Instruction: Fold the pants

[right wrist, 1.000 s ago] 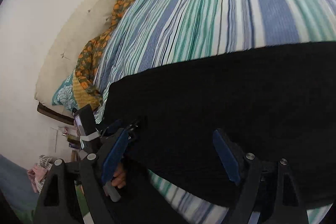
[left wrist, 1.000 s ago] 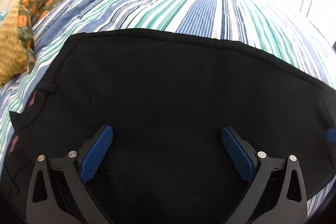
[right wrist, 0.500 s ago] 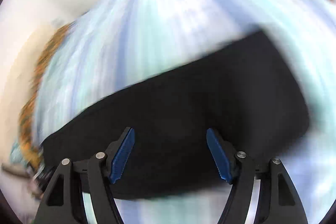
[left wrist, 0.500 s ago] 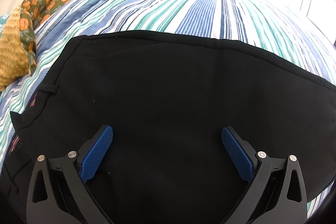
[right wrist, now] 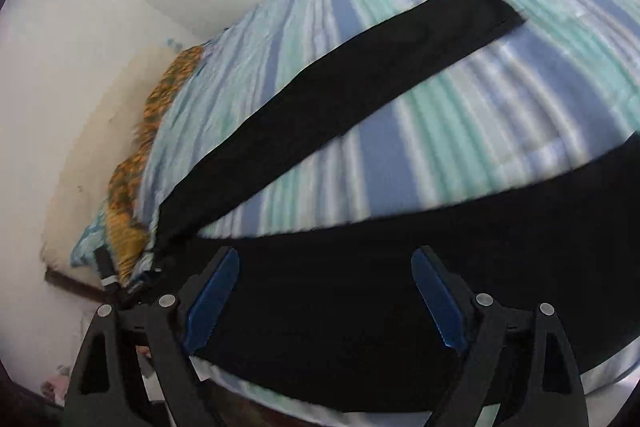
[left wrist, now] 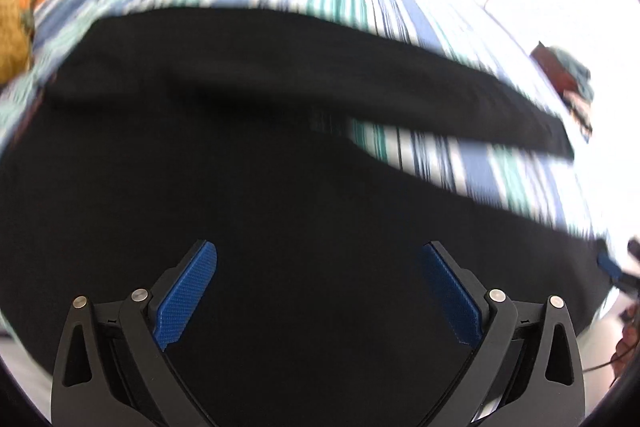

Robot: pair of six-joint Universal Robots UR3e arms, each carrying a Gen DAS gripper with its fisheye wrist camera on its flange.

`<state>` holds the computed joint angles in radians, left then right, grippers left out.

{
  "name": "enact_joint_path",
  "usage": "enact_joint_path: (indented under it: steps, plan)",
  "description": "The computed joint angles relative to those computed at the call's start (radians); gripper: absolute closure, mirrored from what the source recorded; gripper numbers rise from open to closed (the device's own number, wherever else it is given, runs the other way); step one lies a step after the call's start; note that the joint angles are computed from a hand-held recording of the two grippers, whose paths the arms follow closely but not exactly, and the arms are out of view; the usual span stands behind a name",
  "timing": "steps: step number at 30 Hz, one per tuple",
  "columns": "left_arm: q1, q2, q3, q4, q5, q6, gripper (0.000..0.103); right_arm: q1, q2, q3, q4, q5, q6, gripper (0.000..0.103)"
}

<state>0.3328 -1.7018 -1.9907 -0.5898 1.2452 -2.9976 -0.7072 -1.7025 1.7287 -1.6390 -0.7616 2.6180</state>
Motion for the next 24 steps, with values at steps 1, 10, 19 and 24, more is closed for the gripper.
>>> enact_joint_path:
  steps: [1,10,19,24]
  plan:
    - [-0.001,0.020,-0.063,0.026,0.024,0.005,0.001,0.055,-0.031,0.077,-0.061,0.018,0.036,0.015]
    - [-0.046,-0.010,-0.161,0.194,0.087,0.068,0.001,0.361,0.037,0.391,-0.653,-0.112,0.324,0.015]
    - [-0.034,0.003,-0.211,0.259,0.079,0.114,0.001,0.199,-0.165,0.475,-0.500,-0.074,0.278,0.015]
    - [-0.047,0.028,-0.204,0.235,0.103,0.091,0.001,0.155,-0.352,0.496,-0.380,-0.086,0.282,0.014]
